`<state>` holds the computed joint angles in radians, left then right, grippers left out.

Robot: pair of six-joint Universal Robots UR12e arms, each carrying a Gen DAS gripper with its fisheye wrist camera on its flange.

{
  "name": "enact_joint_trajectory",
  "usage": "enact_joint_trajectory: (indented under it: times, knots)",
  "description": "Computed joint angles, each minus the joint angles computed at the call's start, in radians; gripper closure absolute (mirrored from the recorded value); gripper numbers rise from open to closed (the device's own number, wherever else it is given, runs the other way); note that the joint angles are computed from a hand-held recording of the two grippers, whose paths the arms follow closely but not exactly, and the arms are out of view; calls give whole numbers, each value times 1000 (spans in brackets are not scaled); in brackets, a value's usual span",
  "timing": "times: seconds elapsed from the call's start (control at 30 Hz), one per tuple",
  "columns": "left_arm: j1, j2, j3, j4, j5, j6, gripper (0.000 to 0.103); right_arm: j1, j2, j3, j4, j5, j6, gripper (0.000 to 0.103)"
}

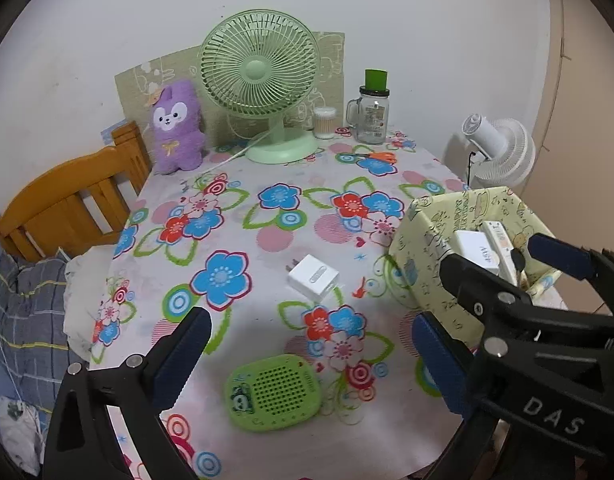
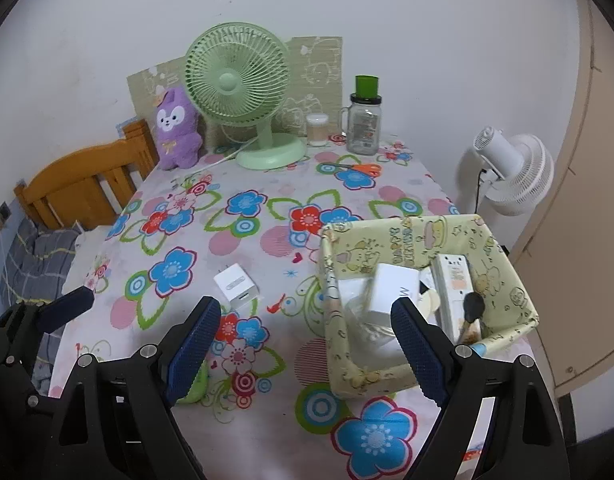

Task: Organize rigid objects
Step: 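Withdraw both tools from the box toward the green speaker and small charger, then grasp the small white charger with the right tool while the left tool approaches the green speaker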

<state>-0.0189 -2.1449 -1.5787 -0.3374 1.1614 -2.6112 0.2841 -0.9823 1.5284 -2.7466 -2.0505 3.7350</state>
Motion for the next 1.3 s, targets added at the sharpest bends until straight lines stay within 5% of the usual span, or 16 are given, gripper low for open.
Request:
enact_joint_trajectory:
  times: [0.53, 0.77, 1.3]
  knots:
    - [16, -35, 19, -23, 44, -15, 0, 10, 65, -49, -53, 32, -58, 14]
    - [24, -55, 32, -65, 64, -46, 0, 20, 108, -71, -121, 40, -172, 14]
    - [32, -96, 47, -130, 74, -96, 1, 21, 146, -86, -113, 87, -222, 14]
